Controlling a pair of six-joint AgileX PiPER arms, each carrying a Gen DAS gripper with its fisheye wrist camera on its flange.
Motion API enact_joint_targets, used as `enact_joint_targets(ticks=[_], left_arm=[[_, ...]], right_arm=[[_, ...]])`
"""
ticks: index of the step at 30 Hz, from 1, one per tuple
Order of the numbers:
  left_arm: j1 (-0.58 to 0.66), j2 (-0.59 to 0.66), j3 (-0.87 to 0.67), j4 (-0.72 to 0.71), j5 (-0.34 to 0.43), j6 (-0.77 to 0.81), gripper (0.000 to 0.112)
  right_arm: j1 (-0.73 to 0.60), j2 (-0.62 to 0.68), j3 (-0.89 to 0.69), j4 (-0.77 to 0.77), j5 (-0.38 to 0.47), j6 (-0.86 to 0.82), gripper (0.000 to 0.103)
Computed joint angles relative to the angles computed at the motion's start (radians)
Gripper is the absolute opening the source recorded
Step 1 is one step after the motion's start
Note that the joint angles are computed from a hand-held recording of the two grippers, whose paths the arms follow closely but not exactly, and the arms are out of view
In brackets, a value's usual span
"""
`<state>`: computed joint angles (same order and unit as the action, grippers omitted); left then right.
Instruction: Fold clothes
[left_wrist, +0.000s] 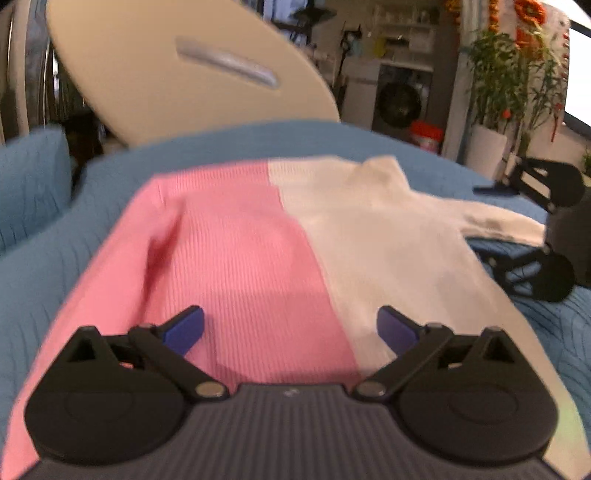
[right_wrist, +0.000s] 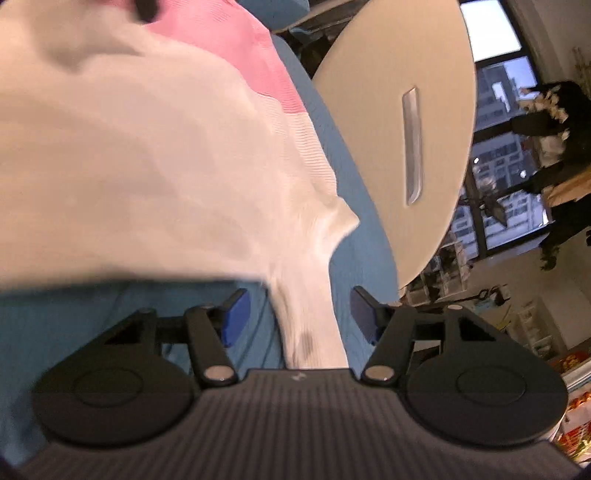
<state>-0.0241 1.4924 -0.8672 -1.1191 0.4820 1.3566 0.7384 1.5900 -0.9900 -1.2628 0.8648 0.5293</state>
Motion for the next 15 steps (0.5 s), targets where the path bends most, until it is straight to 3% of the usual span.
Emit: enact_joint_targets(ticks=[3,5,7,10,15], left_arm=[[0.005,0.002,-0.010,0.030,0.014,-0.023,0.103],[-0.004,0.011,-0.027,0.050,0.009,-0.039,0.103],[-0.001,0.011,-0.029,0.052,0.014,-0.037,0.103],[0.013,0.028,-0.044,0.038,0.037,-0.022,0.103],[0.010,0.041,-0.058,0.041,0.036,-0.033,0.103]], right_arm=[[-0.012,0.038,-0.100,0.126,0.013,-0.163,0.049],[0.013,0.055,-0.144,0.203,0.059,-0.219,0.007],[-0.018,0.097,-0.179,0.250,0.111,-0.272,0.009],[-0.024,0.105,-0.202,0.273,0.121,-0.212,0.009],[0.000,0.136,-0.369,0.489,0.155,-0.237,0.011]])
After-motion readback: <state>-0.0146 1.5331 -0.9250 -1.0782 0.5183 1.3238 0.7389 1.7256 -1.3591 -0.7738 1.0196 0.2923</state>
